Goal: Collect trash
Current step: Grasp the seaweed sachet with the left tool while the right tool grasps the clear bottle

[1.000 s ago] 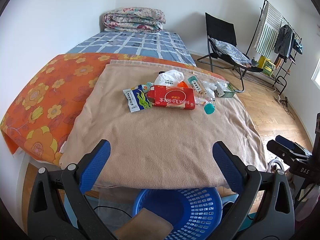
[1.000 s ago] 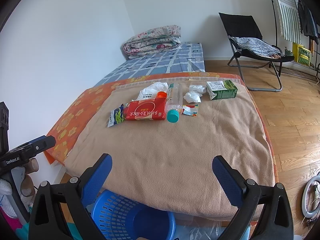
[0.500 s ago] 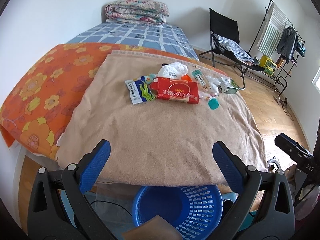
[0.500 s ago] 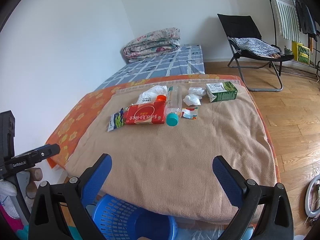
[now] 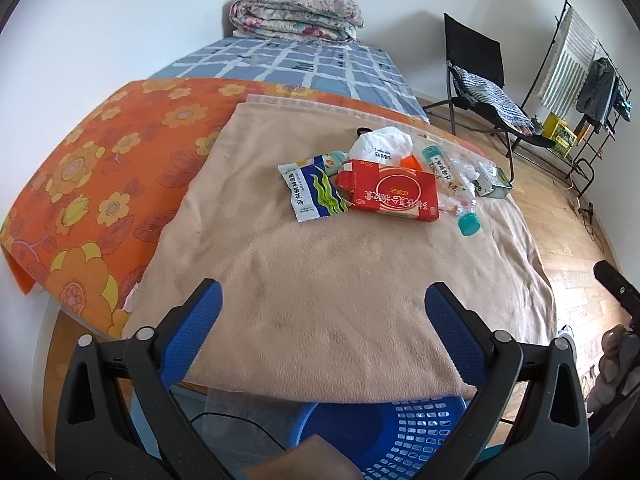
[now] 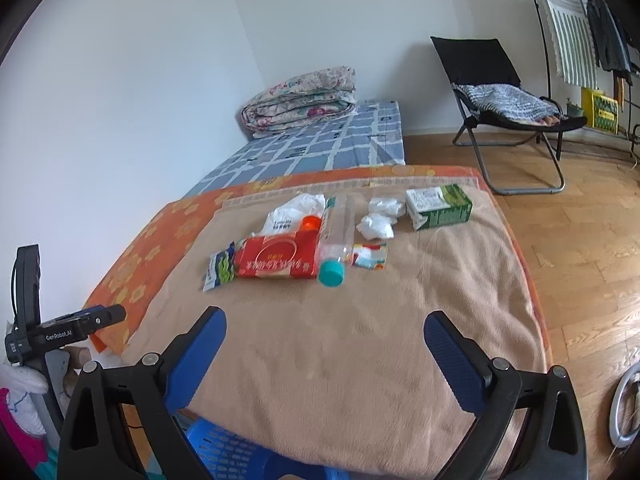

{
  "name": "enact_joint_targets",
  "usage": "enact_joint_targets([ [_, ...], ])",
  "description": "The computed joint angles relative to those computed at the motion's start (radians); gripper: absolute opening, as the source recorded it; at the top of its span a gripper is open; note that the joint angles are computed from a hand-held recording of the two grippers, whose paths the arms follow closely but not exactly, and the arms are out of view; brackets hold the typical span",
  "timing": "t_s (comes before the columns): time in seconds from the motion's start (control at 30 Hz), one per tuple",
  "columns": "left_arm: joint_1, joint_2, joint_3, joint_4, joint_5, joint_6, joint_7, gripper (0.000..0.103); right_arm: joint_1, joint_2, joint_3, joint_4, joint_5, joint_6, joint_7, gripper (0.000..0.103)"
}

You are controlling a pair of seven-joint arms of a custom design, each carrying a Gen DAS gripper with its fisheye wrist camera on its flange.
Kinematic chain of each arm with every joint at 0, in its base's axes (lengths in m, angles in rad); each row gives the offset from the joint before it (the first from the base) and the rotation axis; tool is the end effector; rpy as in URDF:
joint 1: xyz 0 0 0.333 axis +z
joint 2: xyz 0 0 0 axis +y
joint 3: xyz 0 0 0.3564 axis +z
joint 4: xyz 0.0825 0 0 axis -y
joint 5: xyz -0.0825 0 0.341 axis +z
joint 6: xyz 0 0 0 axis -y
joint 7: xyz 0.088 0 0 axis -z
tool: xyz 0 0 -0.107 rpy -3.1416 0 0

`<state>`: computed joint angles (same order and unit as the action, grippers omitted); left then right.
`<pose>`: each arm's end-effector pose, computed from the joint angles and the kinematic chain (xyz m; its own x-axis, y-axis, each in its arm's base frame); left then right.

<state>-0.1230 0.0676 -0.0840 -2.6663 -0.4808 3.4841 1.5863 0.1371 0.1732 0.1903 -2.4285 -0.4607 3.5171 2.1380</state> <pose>0.4442 -0.0368 0.3788 0.2226 -0.9584 0.1786 -0.7136 -0.2850 -0.6400 0.4729 0.2129 0.4211 0.3470 -0.9072 -0.2381 -0.6627 -0.0575 -0.7467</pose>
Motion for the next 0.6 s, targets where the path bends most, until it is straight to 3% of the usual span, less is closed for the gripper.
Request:
enact_joint_targets([
  [0.07, 0.049, 0.009, -0.013, 0.011, 0.088, -0.018, -0.085, 0.102, -0.003, 0.012, 0.005, 0.024, 0.001, -0.015, 0.001, 0.100],
  [0.17, 0.173, 0.026, -0.058, 0.034, 0.335, -0.041, -0.290, 0.102, -0.133, 0.054, 0.124, 0.101, -0.126, -0.072, 0.093, 0.099],
  [0.3, 0.237, 0.061, -0.080, 0.091, 0.478, -0.061, -0.410, 0.102, -0.181, 0.120, 0.197, 0.196, -0.120, -0.152, 0.049, 0.092],
  [0.4, 0.307, 0.101, -0.121, 0.147, 0.568, -0.076, -0.495, 0.097, -0.308, 0.192, 0.350, 0.260, -0.091, -0.219, 0.035, 0.089],
  [0.47, 0.394, 0.139, -0.188, 0.194, 0.638, -0.090, -0.562, 0.095, -0.380, 0.254, 0.446, 0.306, -0.051, -0.260, 0.020, 0.089],
  [0.53, 0.405, 0.167, -0.193, 0.231, 0.647, -0.102, -0.584, 0.095, -0.416, 0.307, 0.502, 0.348, -0.014, -0.291, -0.004, 0.089],
  [0.6, 0.343, 0.195, -0.129, 0.274, 0.611, -0.120, -0.570, 0.095, -0.430, 0.358, 0.535, 0.397, 0.021, -0.322, -0.031, 0.089],
])
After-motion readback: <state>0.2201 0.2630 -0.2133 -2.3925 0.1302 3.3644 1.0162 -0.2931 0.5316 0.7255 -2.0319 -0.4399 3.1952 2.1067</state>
